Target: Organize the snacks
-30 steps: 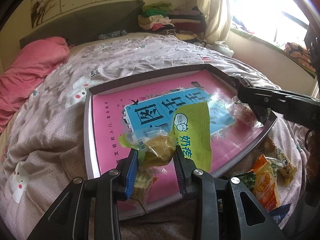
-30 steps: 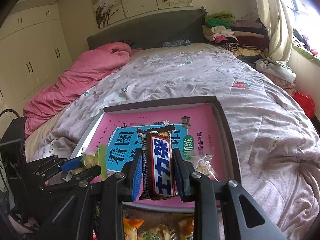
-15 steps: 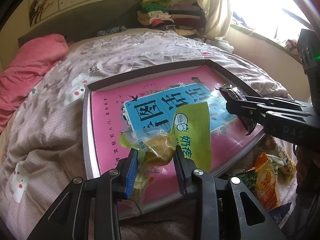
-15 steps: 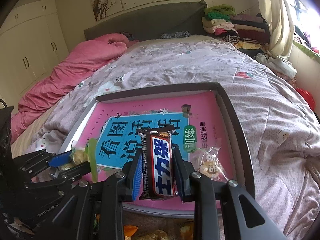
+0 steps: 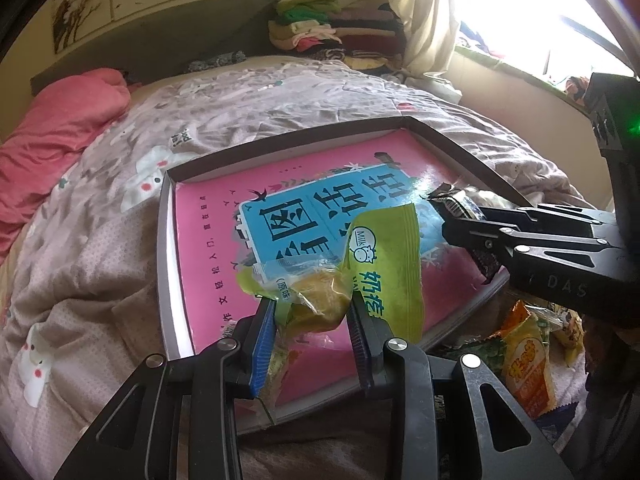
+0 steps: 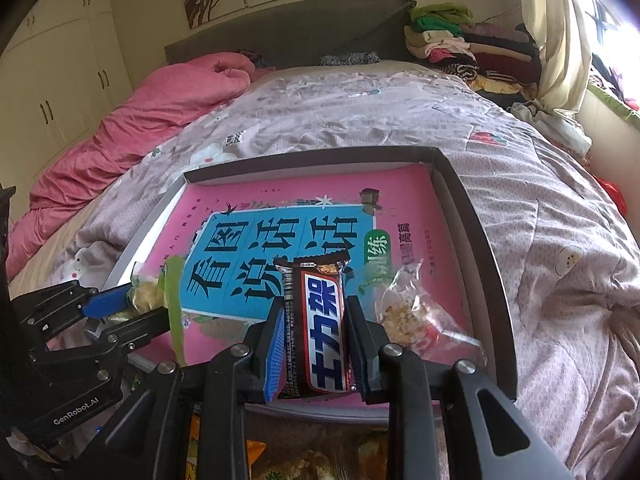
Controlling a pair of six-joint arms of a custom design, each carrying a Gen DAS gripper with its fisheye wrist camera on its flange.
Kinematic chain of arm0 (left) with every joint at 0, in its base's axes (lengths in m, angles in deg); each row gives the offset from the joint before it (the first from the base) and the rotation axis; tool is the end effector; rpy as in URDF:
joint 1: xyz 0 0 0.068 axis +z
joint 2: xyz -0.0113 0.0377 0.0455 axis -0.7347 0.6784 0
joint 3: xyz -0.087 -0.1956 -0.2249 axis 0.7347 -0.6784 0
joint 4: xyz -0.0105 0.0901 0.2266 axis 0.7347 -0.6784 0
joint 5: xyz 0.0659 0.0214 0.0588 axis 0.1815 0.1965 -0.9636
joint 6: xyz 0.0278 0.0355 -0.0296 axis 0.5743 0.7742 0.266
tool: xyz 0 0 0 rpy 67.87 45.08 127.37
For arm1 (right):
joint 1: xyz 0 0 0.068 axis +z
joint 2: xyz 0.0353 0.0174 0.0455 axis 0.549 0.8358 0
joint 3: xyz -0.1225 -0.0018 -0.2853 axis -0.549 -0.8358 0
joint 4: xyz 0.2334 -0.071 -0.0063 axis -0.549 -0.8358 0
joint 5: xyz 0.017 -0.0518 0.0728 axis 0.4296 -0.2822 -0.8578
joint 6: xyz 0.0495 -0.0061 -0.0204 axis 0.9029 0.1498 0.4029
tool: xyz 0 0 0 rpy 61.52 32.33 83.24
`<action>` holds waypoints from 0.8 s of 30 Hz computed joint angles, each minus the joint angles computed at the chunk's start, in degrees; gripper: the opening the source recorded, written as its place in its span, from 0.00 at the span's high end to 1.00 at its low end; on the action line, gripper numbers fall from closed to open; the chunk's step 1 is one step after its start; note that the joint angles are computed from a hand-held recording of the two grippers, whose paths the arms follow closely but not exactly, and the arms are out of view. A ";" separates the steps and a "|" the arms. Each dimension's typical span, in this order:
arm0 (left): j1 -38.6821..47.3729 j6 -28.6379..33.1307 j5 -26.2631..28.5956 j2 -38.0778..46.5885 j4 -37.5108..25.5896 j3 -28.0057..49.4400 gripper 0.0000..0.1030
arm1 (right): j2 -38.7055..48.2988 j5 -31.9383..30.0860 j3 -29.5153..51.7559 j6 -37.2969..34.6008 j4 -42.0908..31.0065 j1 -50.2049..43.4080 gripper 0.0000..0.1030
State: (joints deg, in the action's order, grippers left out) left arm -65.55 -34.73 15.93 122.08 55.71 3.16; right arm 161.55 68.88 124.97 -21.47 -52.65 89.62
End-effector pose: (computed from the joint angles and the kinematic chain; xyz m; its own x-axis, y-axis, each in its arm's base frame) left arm 0.1692 -0.0623 0.1628 -0.6221 0.3791 -0.6850 0.5314 0.8470 -0.0139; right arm 0.1620 0.2106 0.1827 -0.7383 0.1359 -0.6606 0.0366 0.9861 0.1619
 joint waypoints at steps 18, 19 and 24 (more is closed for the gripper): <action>1.93 0.25 4.31 0.69 -2.69 1.24 0.64 | -0.95 -0.56 -1.30 2.56 -0.75 0.92 0.72; 2.08 0.34 4.45 0.63 -2.86 1.29 0.64 | -0.97 -0.60 -1.32 2.68 -0.80 0.95 0.72; 2.32 0.21 4.88 1.06 -2.80 1.42 0.64 | -1.36 -0.70 -1.35 2.86 -1.02 1.00 0.71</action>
State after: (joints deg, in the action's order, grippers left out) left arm -63.22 -34.52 20.81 123.14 52.91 4.58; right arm 160.19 68.19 123.62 -18.61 -53.67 90.62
